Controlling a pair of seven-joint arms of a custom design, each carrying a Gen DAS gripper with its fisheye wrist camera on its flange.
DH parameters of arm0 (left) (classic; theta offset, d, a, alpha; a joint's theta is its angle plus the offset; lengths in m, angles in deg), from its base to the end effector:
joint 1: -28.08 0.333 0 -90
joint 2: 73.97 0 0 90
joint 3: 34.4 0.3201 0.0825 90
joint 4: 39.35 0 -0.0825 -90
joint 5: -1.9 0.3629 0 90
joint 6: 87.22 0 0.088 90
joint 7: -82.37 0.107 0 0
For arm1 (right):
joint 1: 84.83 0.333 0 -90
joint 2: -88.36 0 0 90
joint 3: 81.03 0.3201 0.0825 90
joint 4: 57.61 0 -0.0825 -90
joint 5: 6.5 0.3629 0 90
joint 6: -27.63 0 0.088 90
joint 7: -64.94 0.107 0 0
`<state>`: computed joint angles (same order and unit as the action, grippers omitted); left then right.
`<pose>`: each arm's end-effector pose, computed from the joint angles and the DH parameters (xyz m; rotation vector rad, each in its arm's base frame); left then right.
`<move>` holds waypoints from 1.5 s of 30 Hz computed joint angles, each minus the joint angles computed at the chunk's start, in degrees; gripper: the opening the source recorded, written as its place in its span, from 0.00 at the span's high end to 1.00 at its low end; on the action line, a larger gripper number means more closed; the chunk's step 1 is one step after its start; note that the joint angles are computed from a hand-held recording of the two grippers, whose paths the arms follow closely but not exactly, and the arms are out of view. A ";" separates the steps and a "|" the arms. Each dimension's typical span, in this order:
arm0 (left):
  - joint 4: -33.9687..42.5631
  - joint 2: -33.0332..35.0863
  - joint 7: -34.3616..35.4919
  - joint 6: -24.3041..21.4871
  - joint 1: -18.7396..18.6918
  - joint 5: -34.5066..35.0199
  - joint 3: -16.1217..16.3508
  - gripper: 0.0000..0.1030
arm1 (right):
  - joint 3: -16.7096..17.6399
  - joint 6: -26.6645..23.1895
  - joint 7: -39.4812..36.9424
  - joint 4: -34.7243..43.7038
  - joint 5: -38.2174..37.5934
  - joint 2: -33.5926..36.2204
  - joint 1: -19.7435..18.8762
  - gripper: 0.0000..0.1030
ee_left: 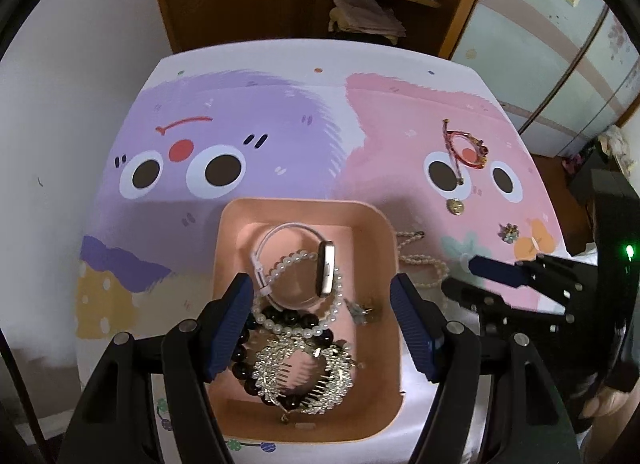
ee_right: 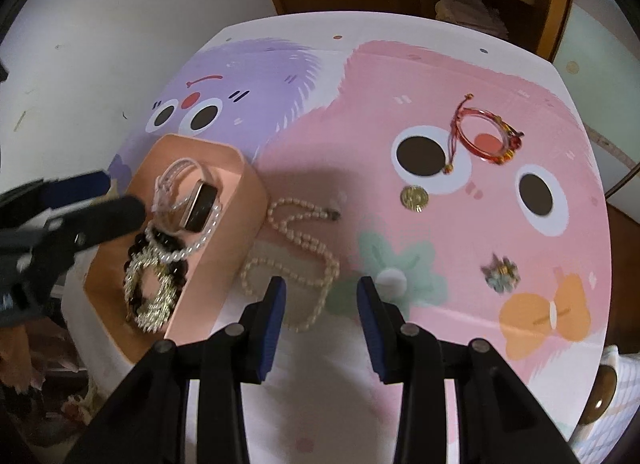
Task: Organize jewelry
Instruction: 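Move the right tool to the long pearl necklace and grasp it, then carry the long pearl necklace into the tray and open the right tool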
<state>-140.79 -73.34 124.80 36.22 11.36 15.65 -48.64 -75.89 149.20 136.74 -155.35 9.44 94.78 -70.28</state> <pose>0.5021 -0.2891 0.5907 -2.1970 1.8044 -0.5020 0.5674 0.2134 0.5594 -2.3894 1.3390 -0.0268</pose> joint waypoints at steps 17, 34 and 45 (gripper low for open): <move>-5.23 -2.16 1.81 5.77 2.23 -4.28 0.37 0.33 | 1.03 -2.97 5.31 6.14 -10.02 6.01 2.47 0.95; -6.69 -5.56 -0.48 5.40 2.66 -2.48 -0.57 0.33 | 0.93 -0.47 4.73 6.29 -3.04 -0.03 1.42 0.95; -7.51 -10.47 -3.85 1.89 4.16 -0.58 -1.84 0.21 | 0.83 1.40 4.05 9.89 3.59 -4.45 2.63 0.95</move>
